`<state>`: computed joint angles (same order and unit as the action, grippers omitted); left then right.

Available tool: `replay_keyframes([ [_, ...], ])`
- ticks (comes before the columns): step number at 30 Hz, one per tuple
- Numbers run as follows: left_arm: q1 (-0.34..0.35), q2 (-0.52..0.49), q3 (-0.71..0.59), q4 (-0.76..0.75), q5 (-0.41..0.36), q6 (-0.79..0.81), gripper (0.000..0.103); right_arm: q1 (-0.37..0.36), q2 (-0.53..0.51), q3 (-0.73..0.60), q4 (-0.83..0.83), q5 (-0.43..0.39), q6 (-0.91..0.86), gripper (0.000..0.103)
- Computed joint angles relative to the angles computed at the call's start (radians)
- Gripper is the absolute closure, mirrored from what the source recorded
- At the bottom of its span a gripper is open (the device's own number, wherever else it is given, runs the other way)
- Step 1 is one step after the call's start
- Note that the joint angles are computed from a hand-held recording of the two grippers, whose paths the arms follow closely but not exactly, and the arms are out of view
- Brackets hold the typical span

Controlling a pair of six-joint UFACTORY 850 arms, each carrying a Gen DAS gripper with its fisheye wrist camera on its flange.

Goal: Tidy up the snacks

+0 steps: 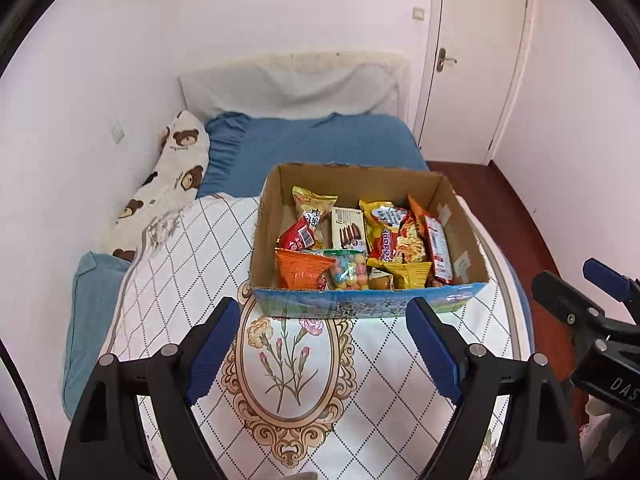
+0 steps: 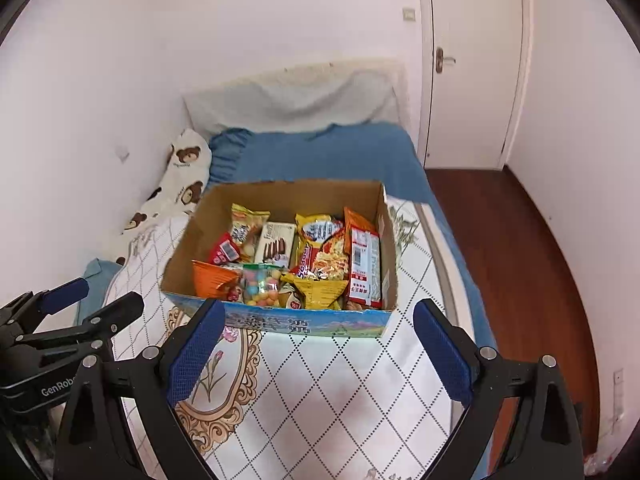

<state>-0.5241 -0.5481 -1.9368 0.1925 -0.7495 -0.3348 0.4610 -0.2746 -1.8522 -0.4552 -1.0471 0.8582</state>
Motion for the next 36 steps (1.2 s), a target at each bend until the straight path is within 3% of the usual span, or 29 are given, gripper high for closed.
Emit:
replay_keyframes([
  [8, -0.027, 0.162, 0.188, 0.086, 0.094, -0.089, 0.018, 0.097, 0.103, 0.065, -0.122, -0.019, 0.105, 0.005],
  [23, -0.063, 0.312, 0.334, 0.184, 0.131, -0.215, 0.018, 0.236, 0.191, 0.089, -0.292, -0.098, 0.211, 0.001],
  [36, -0.049, 0.279, 0.321, 0.244, 0.138, -0.303, 0.018, 0.210, 0.197, 0.119, -0.289, -0.091, 0.225, 0.000],
])
